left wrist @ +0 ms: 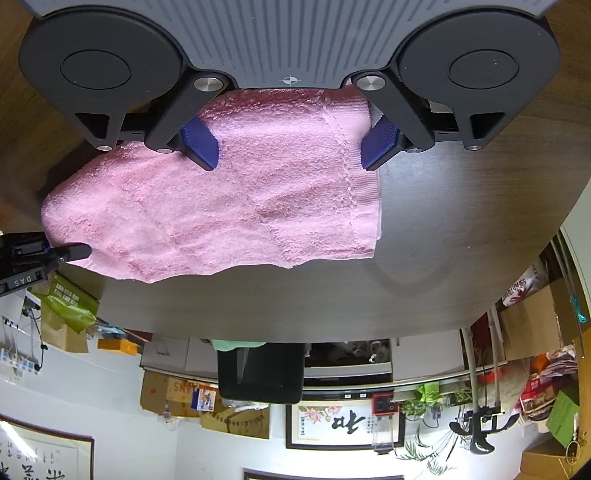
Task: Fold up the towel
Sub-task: 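Grasp a folded towel corner with the right gripper and fold it over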
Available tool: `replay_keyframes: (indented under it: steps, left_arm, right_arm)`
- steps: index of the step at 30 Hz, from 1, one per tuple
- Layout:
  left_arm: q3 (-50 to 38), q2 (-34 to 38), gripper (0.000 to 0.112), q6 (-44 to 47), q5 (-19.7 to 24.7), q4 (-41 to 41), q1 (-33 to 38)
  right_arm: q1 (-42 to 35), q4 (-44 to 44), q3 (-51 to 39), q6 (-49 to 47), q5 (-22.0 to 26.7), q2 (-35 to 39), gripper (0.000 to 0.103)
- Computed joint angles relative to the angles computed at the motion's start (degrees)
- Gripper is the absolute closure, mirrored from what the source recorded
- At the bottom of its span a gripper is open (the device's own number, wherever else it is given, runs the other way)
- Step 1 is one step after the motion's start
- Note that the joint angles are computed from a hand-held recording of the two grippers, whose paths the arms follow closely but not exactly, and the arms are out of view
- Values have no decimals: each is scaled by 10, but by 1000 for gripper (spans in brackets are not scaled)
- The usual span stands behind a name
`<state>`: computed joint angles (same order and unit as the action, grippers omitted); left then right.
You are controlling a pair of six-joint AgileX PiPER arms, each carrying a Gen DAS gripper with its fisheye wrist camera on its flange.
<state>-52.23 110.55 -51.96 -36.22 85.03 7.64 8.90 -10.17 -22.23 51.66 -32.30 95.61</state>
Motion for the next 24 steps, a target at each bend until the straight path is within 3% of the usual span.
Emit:
replay_keyframes:
  steps: [3, 6, 11, 16, 20, 24]
  left_arm:
    - [-5, 2, 22, -5, 0, 6, 0]
    - [-9, 3, 18, -16, 11, 8, -3]
    - [-12, 5, 17, -29, 10, 17, -1]
    - [-8, 3, 18, -13, 9, 9, 0]
    - [-5, 1, 18, 3, 15, 2, -2]
    - [-9, 4, 18, -11, 11, 16, 0]
  right_arm:
    - [55, 123, -2, -105, 37, -28, 98]
    - [88, 204, 10, -160, 31, -46, 99]
    - [101, 194, 38, -120, -5, -74, 99]
    - [119, 183, 31, -110, 9, -112, 99]
    - [158, 201, -24, -135, 48, -121, 99]
    - [200, 207, -142, -161, 115, -65, 99]
